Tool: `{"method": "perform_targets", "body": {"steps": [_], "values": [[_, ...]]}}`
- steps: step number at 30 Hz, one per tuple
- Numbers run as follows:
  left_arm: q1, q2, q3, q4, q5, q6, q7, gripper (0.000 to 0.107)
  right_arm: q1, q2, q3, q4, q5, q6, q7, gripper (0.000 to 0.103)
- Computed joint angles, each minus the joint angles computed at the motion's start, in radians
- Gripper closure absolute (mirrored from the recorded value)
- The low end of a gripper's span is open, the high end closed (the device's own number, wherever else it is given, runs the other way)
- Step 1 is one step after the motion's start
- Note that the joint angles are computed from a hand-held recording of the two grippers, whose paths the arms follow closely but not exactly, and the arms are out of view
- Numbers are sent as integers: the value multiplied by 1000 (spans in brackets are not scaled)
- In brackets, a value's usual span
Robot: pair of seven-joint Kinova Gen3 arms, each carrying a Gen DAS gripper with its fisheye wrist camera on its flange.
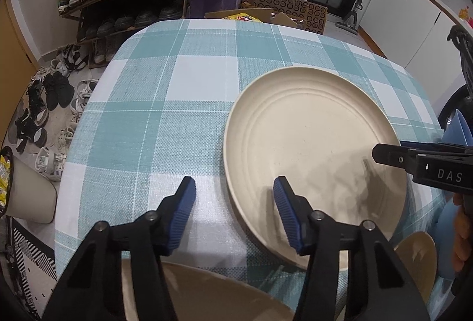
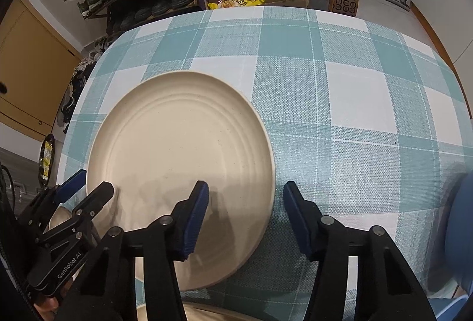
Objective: Organize plates and bowls
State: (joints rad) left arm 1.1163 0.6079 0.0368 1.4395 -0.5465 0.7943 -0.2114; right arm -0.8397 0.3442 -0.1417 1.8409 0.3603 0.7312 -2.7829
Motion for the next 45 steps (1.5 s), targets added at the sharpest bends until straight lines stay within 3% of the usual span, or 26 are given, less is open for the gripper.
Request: {"method": "perform_targets", "body": {"steps": [13, 21, 28, 45], "values": [[-7, -5, 4, 13, 16, -27, -21, 83, -8, 18, 3, -21, -1, 44, 0, 75], [1, -10, 0, 16, 5, -28, -16, 86, -13, 14, 2, -19, 13, 58, -18, 82], [2, -12, -2, 23, 0, -30, -7, 96, -24, 16, 3, -23, 34, 79, -39, 91], [12, -21, -6, 35, -25, -32, 22, 98, -33, 17, -6, -24, 54, 93, -48, 91]]}}
